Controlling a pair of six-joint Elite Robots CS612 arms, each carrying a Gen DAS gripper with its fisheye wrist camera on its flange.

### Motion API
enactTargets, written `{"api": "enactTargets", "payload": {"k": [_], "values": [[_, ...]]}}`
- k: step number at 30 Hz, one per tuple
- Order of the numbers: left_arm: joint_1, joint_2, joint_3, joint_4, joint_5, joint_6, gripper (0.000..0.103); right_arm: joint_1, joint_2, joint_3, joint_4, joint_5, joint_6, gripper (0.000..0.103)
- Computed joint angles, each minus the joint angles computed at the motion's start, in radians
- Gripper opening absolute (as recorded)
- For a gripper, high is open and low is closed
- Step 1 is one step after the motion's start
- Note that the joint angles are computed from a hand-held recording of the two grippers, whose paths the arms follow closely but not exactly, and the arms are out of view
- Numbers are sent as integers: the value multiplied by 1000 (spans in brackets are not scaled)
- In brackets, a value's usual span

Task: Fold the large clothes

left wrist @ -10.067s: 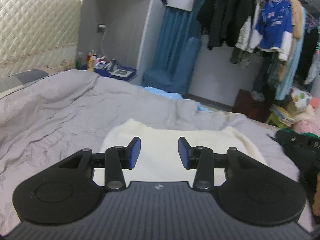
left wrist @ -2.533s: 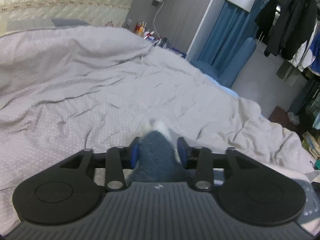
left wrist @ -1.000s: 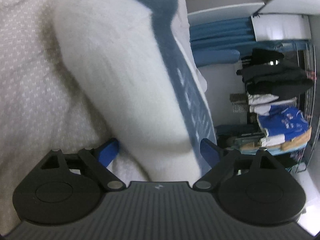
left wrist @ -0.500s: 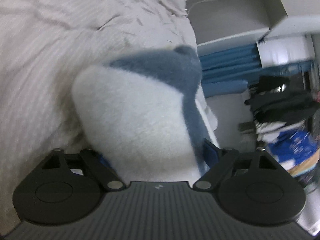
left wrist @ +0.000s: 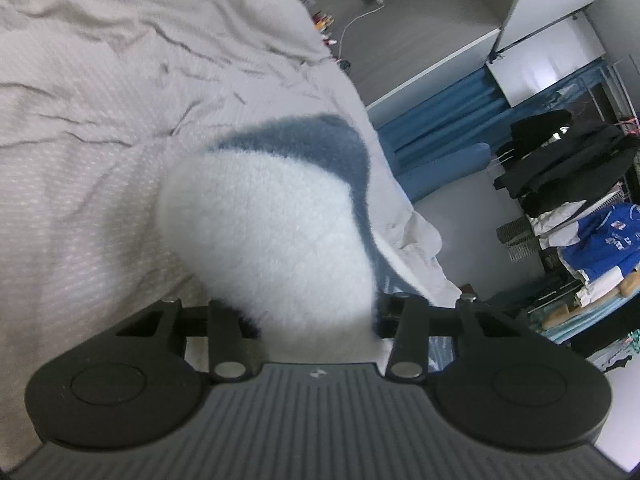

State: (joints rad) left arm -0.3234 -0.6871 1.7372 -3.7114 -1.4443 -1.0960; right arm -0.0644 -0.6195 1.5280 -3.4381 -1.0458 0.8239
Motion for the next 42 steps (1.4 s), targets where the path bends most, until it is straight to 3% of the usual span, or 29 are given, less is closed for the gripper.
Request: {"api": "enactTargets", "payload": {"k": [6,12,17,24,33,39,42], "values": [[-8,-40,75,-89,-16,11,49,-9,-37,37,-26,28,-44,45],[-10,-71,77,-110,-60,31,49,-35,-79,62,-48,70,-66,45],[-32,-96,30,-84,-39,49,49,-60,-93,25,-27,109,-74,45],[-60,-94,-105,-21,-26,56,49,-93,-91,-64,-41,111,-57,45],[-76,16,-365,105,-88,93,50,-137,-39,-192,-29,101,-61,46],[-76,136,-566,229,-132,114,50,-164,26,-265,-5,94,-41,46],[-74,204,-656,246,-156,124,50,-173,68,-306,-17,87,-25,46]]}}
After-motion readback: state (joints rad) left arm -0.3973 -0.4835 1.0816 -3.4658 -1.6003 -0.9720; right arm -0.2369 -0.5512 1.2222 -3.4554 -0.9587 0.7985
